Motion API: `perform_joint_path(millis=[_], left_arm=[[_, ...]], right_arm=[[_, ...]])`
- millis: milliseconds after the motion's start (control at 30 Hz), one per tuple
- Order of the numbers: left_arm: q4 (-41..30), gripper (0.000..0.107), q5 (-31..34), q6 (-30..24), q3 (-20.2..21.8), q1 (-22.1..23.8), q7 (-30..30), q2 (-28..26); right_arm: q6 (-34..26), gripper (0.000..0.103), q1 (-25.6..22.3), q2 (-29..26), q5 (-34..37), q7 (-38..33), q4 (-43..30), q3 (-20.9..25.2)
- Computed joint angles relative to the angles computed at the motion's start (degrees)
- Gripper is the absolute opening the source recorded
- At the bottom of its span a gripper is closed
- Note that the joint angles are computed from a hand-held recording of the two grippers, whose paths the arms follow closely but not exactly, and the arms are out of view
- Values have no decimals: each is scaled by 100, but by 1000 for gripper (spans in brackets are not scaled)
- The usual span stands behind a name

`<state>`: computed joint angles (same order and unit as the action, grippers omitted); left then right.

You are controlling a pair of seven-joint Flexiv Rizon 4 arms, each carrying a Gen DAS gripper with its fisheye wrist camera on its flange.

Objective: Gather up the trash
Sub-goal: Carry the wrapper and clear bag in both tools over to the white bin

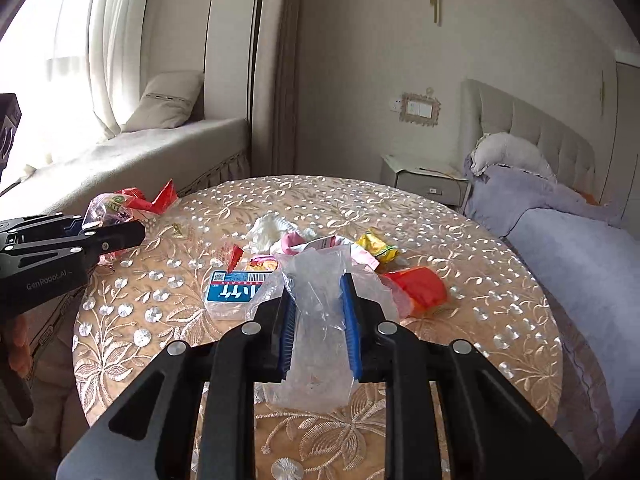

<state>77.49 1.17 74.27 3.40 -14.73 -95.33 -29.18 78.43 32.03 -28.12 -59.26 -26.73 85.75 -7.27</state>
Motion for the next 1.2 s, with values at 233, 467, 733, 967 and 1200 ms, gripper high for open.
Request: perform_joint_path(millis=[233,467,733,967,1200], left_arm=[[243,23,-185,286,-401,-86,410,187],[318,23,-457,392,-815,-276,911,111],[171,23,-999,511,-1494,-443,1839,-198],[-177,23,-1418,368,-1927,-701,2657,-598],[-714,23,-1583,-51,-1922,-1111,3027,-1004]], right_arm=[[222,23,-76,785,-1677,1557,778,-364],[-173,23,-544,1519,-2868,2509,1477,-75],[-761,23,-1230,2240,-3395,2971,2244,449],[-1388,23,-1867,2747,-3462,3209,2889,937],[-1772,23,-2407,3085,-3265,3263,3367,1316]])
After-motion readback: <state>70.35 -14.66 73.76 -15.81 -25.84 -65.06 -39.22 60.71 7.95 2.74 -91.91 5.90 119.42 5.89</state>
